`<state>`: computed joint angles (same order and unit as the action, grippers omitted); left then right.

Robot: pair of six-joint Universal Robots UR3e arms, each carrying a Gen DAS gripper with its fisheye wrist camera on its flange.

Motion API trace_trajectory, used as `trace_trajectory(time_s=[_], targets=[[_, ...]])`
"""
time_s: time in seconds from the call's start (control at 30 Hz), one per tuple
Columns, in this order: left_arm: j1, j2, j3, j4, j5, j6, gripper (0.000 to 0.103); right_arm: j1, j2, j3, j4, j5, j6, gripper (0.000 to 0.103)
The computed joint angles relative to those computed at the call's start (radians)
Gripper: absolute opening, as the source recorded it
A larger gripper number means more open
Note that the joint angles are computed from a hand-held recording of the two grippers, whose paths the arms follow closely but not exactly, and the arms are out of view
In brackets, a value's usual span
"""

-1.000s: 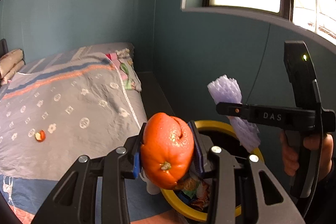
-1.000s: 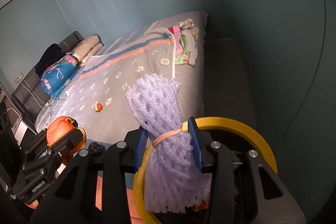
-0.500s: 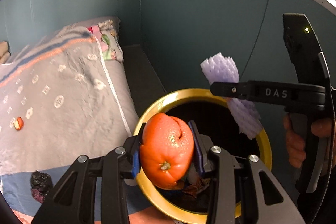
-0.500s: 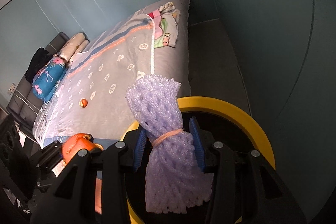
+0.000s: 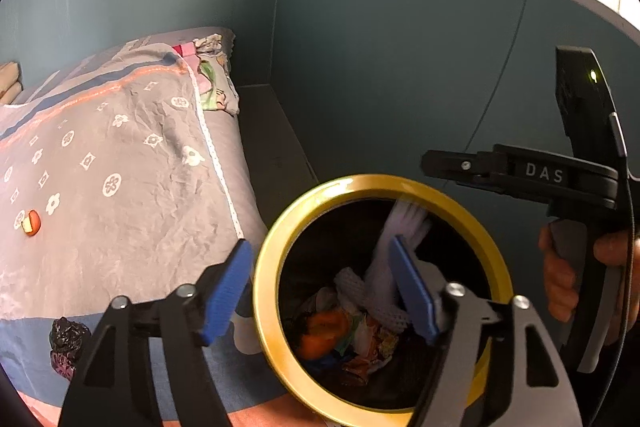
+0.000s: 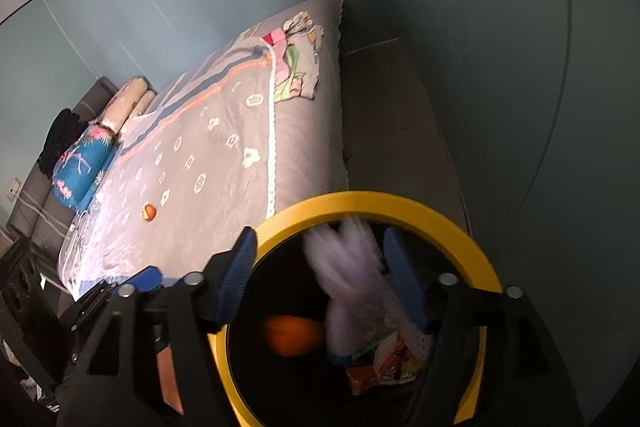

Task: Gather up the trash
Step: 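Open both tools to drop the orange and mesh into the bin, then move both tools back over the bed toward the peel and black bag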

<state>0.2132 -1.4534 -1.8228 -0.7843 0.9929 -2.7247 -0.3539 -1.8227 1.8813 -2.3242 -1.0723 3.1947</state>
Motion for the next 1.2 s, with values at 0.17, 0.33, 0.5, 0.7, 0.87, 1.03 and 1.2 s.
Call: trace_trajectory(time_s=[0.17, 0.33, 0.5, 0.7, 0.87, 1.03, 1.2], targets=[[0.065, 0.025, -0.009, -0.008, -0.033, -0.022, 0.081, 0.003, -0.030, 0.017, -0.057, -0.007, 0.032, 0.077], [0.132, 0.053, -0.024, 0.030, -0.032, -0.035, 0.088, 0.014, -0.024, 0.020, -0.129, 0.038, 0.048, 0.085], [0.234, 0.089, -0.041, 0.054, -0.054, -0.034, 0.091, 0.092, 0.032, -0.028, -0.183, 0.028, 0.071, 0.090], [0.373, 0.094, -0.027, 0.042, -0.091, -0.029, 0.093, 0.244, 0.149, -0.165, -0.205, -0.007, 0.102, 0.090], [0.471, 0.068, 0.005, 0.045, -0.081, -0.005, 0.093, 0.386, 0.257, -0.305, -0.205, -0.052, 0.121, 0.090], [0.571, -0.010, 0.070, 0.047, -0.074, -0.010, 0.093, 0.547, 0.407, -0.501, -0.151, -0.127, 0.126, 0.090], [0.628, -0.152, 0.188, 0.045, -0.024, -0.014, 0.094, 0.680, 0.555, -0.683, -0.133, -0.209, 0.109, 0.090]])
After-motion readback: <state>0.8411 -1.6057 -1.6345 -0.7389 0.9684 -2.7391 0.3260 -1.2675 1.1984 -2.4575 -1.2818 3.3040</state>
